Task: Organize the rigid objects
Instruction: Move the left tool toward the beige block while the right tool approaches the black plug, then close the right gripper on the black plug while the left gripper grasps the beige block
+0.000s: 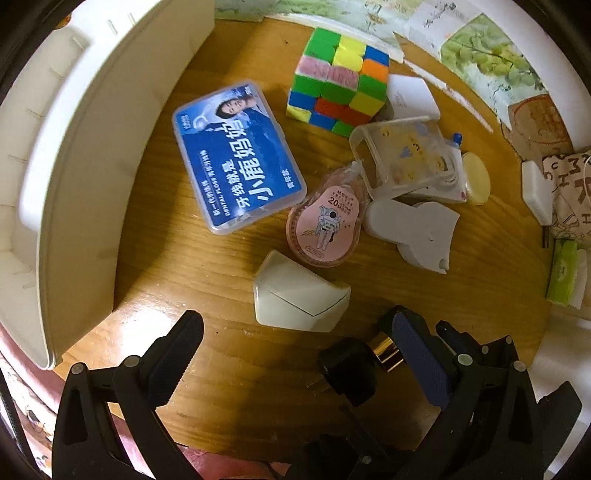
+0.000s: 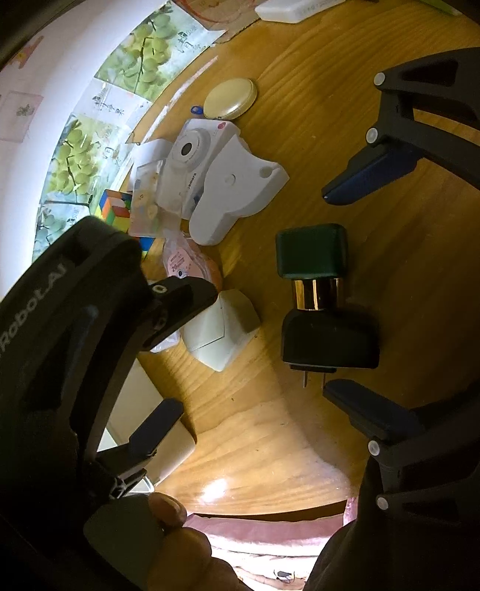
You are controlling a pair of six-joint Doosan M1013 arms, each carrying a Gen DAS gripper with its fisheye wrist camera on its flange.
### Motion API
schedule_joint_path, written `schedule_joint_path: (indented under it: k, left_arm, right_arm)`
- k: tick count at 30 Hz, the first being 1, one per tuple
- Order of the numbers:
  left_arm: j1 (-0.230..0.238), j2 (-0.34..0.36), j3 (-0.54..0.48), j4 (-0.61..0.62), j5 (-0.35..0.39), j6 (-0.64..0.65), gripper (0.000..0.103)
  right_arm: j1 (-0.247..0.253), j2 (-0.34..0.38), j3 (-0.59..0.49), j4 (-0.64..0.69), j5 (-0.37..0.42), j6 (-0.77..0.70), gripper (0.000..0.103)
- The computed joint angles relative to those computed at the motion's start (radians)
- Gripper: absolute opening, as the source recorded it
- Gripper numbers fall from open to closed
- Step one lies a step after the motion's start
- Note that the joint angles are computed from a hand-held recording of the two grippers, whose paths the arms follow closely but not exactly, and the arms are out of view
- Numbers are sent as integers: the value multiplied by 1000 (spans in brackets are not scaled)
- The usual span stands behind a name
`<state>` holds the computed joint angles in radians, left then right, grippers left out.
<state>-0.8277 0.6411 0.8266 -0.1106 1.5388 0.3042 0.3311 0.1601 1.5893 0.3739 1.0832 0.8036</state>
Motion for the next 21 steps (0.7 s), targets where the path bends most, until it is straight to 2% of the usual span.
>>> schedule_joint_path:
  k: [5,11,15,21]
  left_arm:
    - [8,22,-23,-26,20,17,101]
    - [16,34,-30,-52,26,31,94]
    - [22,45,-39,-59,34,39,91]
    - [27,63,-38,-81,31,44,76]
  right_arm:
    - [7,11,-9,-20,10,8,92]
    - [15,18,-15,-32,19,7,90]
    - [13,23,-21,-20,31,-6,85]
    - [14,29,-26,-18,42,-8,82]
